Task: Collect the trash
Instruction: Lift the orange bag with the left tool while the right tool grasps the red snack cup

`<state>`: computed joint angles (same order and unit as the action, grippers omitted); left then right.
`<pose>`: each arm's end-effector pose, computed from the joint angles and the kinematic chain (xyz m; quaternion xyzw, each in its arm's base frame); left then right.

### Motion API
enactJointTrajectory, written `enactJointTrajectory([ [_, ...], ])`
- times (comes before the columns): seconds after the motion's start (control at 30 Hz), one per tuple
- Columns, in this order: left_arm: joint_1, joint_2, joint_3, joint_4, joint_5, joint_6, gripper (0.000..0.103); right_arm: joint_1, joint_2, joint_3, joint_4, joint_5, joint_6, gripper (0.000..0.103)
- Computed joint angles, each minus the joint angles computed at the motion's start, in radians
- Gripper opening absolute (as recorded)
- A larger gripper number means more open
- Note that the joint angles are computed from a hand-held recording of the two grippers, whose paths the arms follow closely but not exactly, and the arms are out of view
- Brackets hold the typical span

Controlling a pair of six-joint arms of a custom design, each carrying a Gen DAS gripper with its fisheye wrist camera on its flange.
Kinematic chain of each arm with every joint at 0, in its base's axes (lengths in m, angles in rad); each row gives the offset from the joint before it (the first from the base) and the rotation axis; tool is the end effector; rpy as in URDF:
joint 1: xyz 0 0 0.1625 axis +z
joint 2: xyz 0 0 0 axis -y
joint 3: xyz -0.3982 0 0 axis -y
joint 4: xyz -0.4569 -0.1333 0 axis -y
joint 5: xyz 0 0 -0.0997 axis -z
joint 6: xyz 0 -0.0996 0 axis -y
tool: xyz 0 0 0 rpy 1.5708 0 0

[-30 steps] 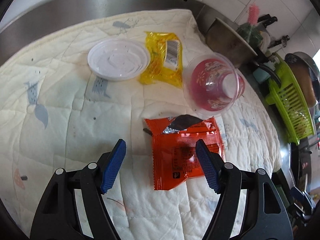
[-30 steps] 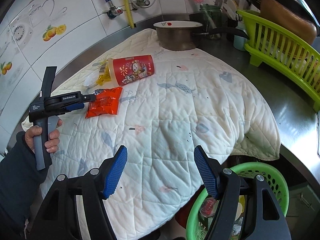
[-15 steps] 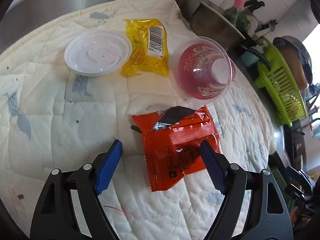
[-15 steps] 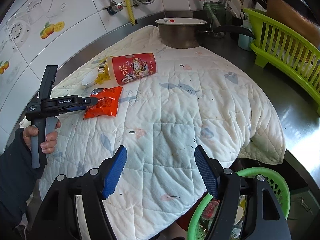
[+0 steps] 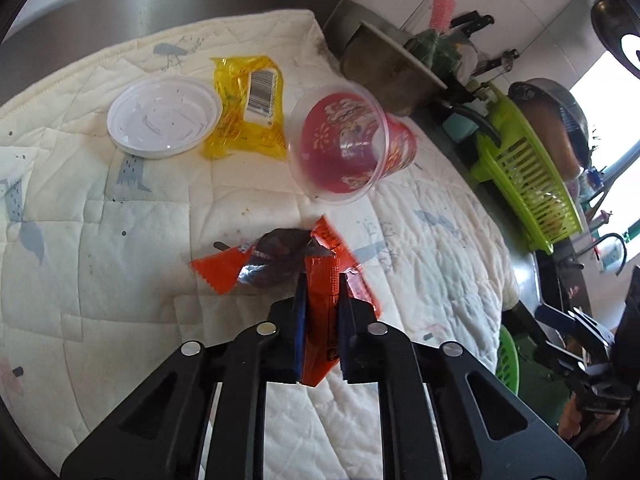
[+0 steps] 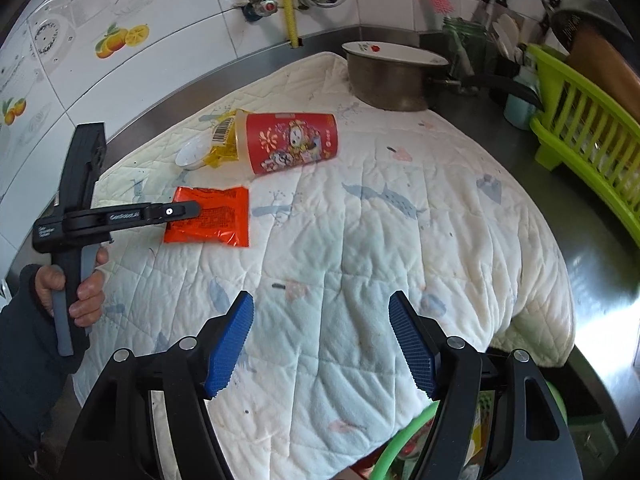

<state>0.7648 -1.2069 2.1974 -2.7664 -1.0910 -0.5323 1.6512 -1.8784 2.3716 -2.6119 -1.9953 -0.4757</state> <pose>-0.2423 -0.4810 0.0863 0.1077 0.9605 -0.2246 0.1237 0.1253 -0.4055 0.3002 0.2035 -0.9206 0.2195 0.2508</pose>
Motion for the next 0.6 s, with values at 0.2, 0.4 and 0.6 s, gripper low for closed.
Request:
enactJointTrajectory([
  [0.2, -0.044, -0.072, 0.053, 0.005, 0.037, -0.037, 0.008, 0.031, 0.136, -0.108, 0.0, 0.019, -0.004, 0.068],
  [0.4, -0.062, -0.146, 0.1, 0.033, 0.071, -0.071, 0.008, 0.085, 0.299, -0.223, -0.041, -0.015, -0.03, 0.068],
  [0.6, -0.063, -0.192, 0.135, 0.018, 0.083, -0.097, 0.008, 0.137, 0.452, -0.303, -0.112, -0.05, -0.014, 0.068],
])
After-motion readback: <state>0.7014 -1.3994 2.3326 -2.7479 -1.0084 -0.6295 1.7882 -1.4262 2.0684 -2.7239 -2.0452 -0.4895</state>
